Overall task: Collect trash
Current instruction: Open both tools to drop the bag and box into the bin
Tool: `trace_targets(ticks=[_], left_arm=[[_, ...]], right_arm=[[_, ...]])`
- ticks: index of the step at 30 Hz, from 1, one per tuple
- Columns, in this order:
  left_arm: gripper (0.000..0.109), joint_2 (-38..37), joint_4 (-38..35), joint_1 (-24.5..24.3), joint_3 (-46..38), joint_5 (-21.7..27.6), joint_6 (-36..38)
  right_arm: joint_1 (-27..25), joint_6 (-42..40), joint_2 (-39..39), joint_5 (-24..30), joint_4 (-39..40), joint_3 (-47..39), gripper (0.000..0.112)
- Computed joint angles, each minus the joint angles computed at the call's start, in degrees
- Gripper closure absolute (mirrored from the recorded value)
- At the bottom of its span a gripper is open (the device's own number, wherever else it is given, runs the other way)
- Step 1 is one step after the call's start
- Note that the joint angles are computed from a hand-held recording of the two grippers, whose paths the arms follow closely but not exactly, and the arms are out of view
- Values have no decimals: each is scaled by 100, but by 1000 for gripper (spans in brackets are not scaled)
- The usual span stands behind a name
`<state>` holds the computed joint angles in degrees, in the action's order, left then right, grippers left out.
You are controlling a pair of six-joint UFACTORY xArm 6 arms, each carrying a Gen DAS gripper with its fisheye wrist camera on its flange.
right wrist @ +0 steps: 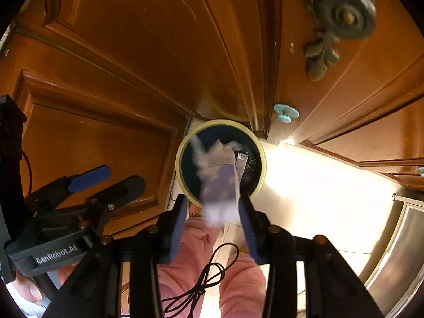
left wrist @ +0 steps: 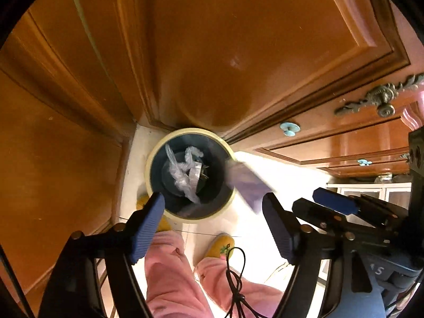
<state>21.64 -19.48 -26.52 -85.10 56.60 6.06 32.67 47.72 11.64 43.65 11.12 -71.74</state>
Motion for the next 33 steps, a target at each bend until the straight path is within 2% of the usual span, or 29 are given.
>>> trace_targets(ticks=[3, 7, 13, 16, 21, 26, 33], left_arm=[[34, -77, 127, 45, -105, 156, -248], [34, -162, 269, 88, -281, 318, -538], [34, -567, 564, 121, -816, 1175, -671], [33, -786, 651, 53, -1160, 1526, -672], [26, -1001, 707, -98, -1872, 1891, -667], [25, -932, 880, -260, -2829, 2028, -589], [18, -480, 1293, -414, -4368, 1972, -489]], right_arm=[[-12, -40, -20, 55, 47, -101, 65], [16, -114, -73, 387, 12, -385, 65], [84, -23, -563, 1110, -298, -798, 65], [126, 68, -936, 1422, -623, -927, 65], [215, 327, -1512, 1908, -1379, -1225, 65], [384, 519, -1777, 2308, -2290, -1727, 65], [381, 464, -1801, 2548, -3006, -2409, 65]])
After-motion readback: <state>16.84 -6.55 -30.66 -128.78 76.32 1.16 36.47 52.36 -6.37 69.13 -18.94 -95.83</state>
